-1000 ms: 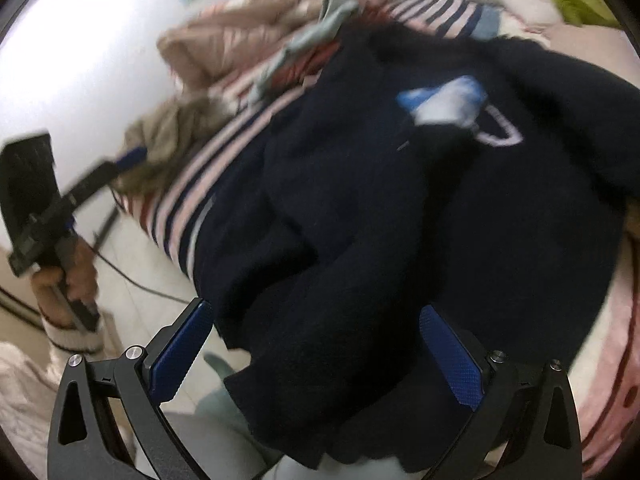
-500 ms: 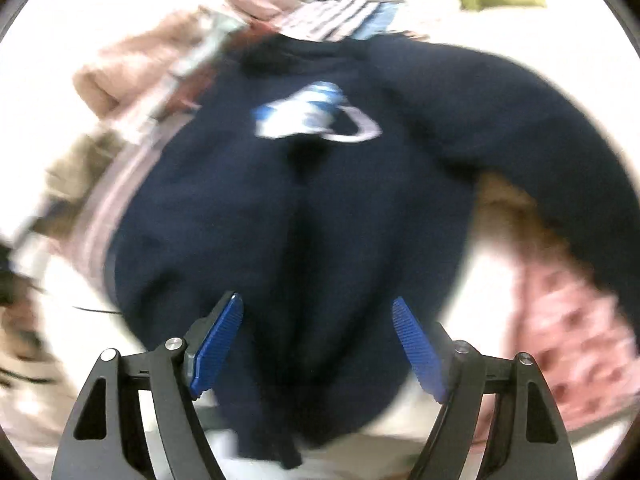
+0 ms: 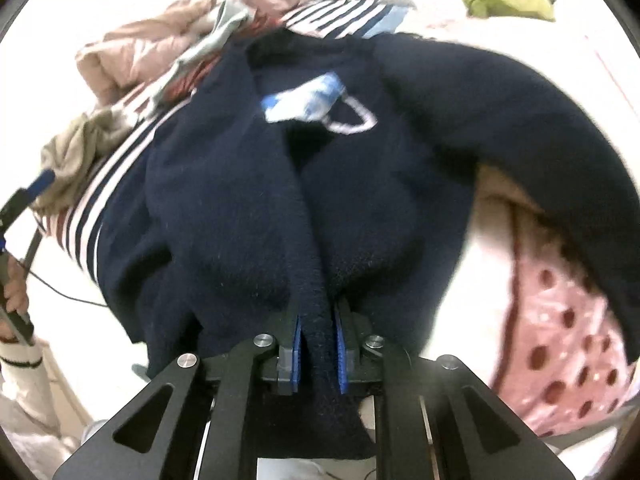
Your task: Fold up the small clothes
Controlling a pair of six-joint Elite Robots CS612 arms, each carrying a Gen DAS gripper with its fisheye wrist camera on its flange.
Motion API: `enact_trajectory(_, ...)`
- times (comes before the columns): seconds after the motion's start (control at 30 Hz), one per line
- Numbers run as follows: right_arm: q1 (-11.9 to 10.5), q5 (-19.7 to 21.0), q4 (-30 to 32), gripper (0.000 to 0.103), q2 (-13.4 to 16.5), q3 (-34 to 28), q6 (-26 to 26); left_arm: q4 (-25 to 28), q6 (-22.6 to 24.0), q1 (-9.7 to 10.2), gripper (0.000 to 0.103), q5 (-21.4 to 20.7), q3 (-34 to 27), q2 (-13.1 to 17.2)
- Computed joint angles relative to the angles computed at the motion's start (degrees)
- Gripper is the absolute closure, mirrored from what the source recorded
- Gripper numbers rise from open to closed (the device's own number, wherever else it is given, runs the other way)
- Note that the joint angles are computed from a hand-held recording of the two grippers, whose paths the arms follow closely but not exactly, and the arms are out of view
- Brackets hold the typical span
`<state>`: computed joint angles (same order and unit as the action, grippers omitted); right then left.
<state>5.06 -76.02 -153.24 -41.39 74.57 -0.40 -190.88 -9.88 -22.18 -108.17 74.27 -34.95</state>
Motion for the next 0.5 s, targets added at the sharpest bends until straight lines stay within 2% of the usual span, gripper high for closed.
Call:
enact_trajectory(0.1,-0.68,3.23,1.05,0.094,-0.29,0.92,1.39,0.33,0.27,-0.35,0.03,0.46,-0.17,-0.1)
enact_trajectory(0.13,-0.76,4.0,1.87,0.09,0.07,0.78,1.52,0.61,0.41,-0.51,0.03,0.62,-0.31,-0.09)
enact_trajectory(0.23,-1.37,6.74,0.09,0.068,1.02,0.89,2.62,1.32,1.04,-0.87,0.026,1.06,-0.48,-0.23)
enact_trajectory(0.3,-2.49,8.18,-6.95,0.059,0.11,3.55,6.47,1.52,1.57,-1.09,0.023,1.82,-0.57,-0.32)
enact_trajectory(0.37,-3.67,7.34,-14.28,0.042,-0.92,6.23,11.5,1.55,1.57,-1.28,0.022,2.36,-0.88,-0.29)
enact_trajectory(0.43,-5.07,4.65,-21.3,0.035,-1.94,9.21,17.32,1.45,0.99,-1.46,0.021,2.5,-1.5,-0.07)
enact_trajectory(0.5,-6.27,-0.07,-27.34,0.031,-2.6,12.07,22.81,1.34,0.45,-1.73,0.019,2.91,-2.18,0.19)
